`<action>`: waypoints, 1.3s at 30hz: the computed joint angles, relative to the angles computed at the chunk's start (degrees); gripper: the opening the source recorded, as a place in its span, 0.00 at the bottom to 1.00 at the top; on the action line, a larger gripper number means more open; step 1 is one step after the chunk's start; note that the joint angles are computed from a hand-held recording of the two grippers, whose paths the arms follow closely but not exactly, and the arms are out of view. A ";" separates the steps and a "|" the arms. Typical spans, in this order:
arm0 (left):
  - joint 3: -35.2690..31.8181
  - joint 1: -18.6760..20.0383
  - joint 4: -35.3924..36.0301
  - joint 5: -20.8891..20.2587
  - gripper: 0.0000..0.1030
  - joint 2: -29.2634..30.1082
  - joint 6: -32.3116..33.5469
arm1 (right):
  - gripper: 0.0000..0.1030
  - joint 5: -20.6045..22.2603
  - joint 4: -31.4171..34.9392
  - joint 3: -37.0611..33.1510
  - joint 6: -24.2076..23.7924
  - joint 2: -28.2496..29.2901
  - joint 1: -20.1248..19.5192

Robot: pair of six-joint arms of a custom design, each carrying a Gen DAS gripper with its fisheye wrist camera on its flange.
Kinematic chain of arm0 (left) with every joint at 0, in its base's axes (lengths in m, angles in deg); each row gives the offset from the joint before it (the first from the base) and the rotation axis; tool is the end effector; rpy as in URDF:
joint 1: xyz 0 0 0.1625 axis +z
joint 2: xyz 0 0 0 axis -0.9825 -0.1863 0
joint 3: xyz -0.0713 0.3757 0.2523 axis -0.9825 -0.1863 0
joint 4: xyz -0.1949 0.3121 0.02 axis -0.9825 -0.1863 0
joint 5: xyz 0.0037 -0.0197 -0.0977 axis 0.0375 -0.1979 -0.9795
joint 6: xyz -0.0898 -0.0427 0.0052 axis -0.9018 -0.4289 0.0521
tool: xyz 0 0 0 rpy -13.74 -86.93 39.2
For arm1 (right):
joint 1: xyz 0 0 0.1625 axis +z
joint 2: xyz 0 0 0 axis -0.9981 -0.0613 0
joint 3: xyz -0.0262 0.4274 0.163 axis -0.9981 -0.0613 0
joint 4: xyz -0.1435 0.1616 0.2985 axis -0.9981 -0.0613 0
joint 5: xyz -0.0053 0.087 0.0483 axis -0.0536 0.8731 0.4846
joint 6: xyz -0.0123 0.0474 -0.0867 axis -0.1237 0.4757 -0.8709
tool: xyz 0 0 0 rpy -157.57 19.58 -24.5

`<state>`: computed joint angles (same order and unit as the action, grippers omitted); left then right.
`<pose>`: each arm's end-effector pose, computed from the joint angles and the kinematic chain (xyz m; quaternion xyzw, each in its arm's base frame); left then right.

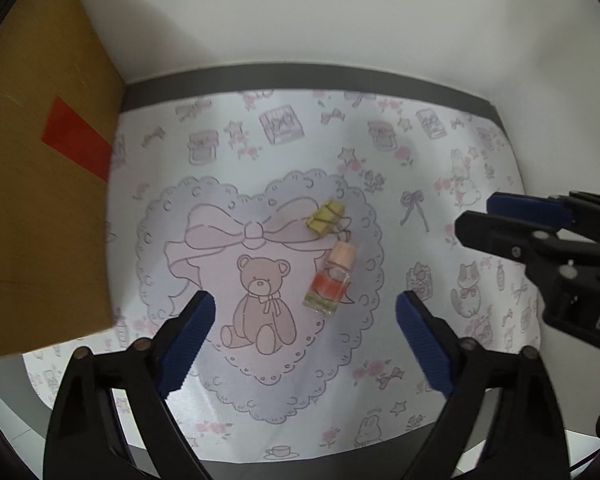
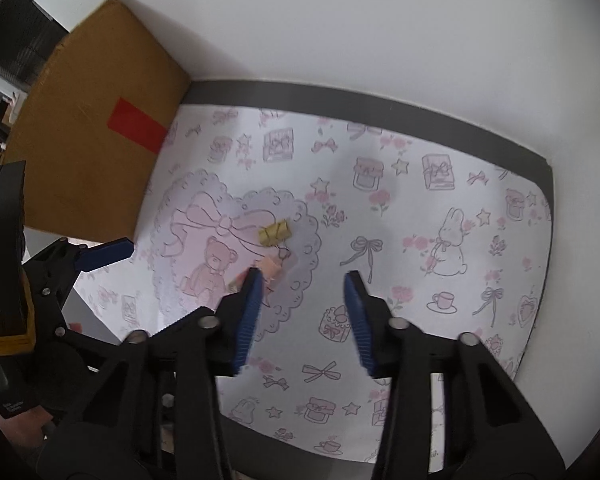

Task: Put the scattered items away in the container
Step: 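Grasp the pink-capped glass bottle with the left tool while the right tool grasps the yellow binder clip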

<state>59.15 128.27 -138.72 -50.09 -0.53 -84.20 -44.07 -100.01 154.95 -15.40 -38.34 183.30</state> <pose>-0.2844 -0.5946 0.0154 0.3370 0.8990 0.0856 0.2661 0.1345 -0.5272 0.2157 -0.1264 -0.9302 0.1699 0.2996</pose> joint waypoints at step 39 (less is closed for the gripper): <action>-4.79 5.00 4.03 -3.07 0.28 6.37 2.23 | 0.13 21.44 -14.18 -0.88 -7.89 9.71 -12.77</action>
